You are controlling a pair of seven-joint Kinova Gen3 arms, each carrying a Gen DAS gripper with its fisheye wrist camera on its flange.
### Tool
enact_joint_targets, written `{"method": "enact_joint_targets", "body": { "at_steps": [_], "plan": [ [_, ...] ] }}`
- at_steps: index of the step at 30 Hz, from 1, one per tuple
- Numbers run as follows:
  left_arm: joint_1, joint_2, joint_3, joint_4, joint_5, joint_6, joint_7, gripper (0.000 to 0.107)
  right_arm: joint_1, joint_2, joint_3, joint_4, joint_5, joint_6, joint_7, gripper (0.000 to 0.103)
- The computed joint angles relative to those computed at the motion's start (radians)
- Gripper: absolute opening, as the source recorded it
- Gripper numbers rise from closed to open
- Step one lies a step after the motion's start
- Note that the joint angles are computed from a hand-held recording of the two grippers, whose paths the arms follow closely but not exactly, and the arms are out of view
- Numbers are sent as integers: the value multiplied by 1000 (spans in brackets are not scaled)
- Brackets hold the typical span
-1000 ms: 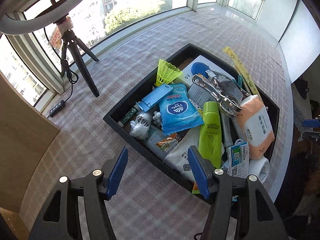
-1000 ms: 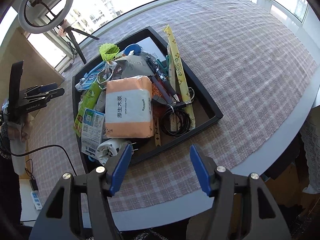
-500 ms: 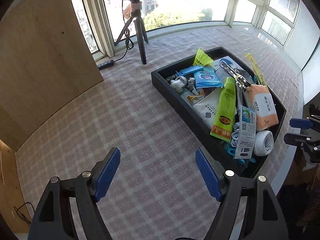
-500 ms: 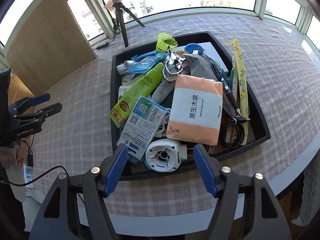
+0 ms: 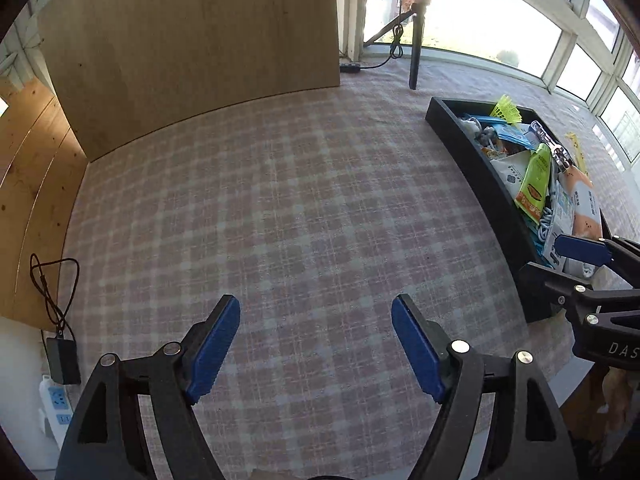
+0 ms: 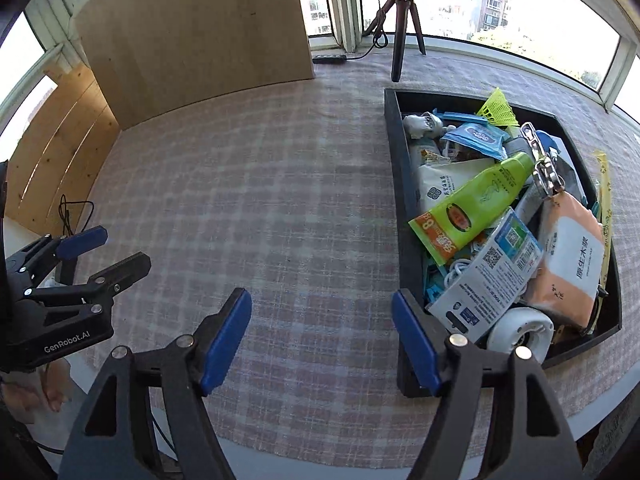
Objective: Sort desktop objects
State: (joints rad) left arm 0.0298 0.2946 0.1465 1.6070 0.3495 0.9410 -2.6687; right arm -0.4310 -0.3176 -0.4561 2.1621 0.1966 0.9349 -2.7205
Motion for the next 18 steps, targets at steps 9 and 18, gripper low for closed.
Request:
{"method": "enact_joint_targets", "body": {
  "at_steps": [9, 18],
  "plan": [
    [-45, 31, -39, -29, -52, -25, 62, 77, -99, 199, -104, -85, 157, -25, -187, 72],
    [-93, 73, -20, -79, -40, -14, 22, 78, -232, 293, -54, -151, 250, 15, -285, 72]
  ]
}}
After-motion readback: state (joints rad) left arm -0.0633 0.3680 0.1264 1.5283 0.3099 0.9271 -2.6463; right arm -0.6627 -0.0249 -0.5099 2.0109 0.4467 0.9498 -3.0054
